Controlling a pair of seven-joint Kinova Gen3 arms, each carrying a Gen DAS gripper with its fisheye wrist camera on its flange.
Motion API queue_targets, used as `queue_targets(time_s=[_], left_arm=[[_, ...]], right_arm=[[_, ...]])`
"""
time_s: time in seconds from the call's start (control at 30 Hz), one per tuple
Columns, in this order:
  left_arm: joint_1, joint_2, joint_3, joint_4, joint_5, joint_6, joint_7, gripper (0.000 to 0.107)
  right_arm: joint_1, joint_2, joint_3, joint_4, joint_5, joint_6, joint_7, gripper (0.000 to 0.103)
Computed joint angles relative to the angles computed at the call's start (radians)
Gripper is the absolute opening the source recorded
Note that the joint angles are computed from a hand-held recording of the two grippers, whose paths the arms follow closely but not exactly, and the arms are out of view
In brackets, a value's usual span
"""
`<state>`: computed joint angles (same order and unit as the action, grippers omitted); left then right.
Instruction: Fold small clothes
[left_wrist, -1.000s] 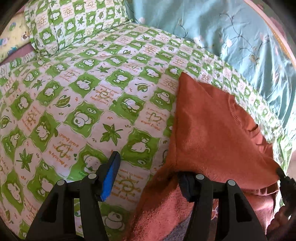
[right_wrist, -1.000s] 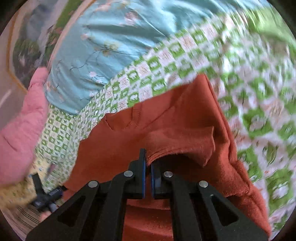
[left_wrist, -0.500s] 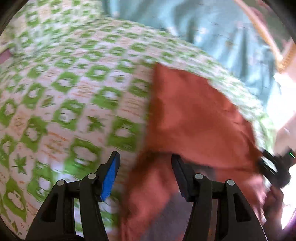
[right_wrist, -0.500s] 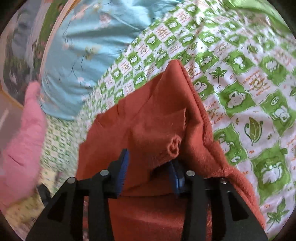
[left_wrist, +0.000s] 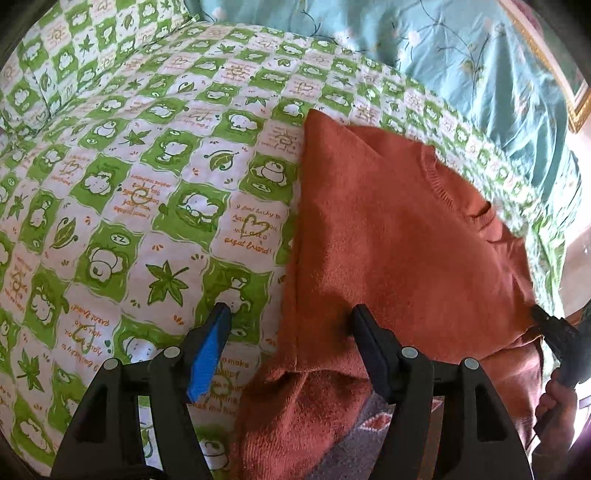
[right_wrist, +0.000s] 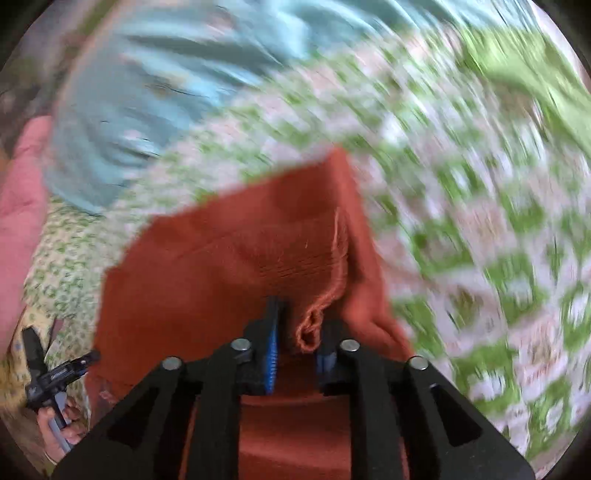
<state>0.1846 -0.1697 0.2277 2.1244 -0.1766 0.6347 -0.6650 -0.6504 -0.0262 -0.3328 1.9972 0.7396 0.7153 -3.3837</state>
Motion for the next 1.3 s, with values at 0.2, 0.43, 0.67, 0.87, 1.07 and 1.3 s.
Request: queue_targets(time_s=[0.2, 0.43, 0.67, 0.87, 1.07, 1.3], left_arm=[[0.008, -0.082, 0.009, 0.027, 0.033, 0.038, 0.001, 0.068], [0.019, -0.244, 0.081, 0.081, 0.126, 0.112, 0.013, 0.068], [0.025, -0.377, 0.185, 0.091, 0.197, 0.225, 0.046, 0.072], [0.03, -0.474, 0.267, 0.089, 0.264, 0.331, 0.064, 0.072], [0.034, -0.563, 0.306, 0.105, 0.352, 0.415, 0.067, 0.072], [0.017, -0.634, 0.367, 0.105, 0.437, 0.457, 0.028, 0.073]], right_arm=[[0.06, -0.121, -0.142, 0.086, 0.059, 0.011, -0.153, 0.035], [0.013, -0.213, -0.244, 0.078, 0.001, 0.104, -0.142, 0.047], [0.034, -0.258, -0.391, 0.082, -0.073, 0.172, -0.159, 0.054], [0.04, -0.279, -0.461, 0.074, -0.127, 0.17, -0.111, 0.061], [0.067, -0.336, -0.514, 0.092, -0.192, 0.11, -0.075, 0.063], [0.116, -0.44, -0.595, 0.109, -0.318, 0.116, -0.047, 0.063]])
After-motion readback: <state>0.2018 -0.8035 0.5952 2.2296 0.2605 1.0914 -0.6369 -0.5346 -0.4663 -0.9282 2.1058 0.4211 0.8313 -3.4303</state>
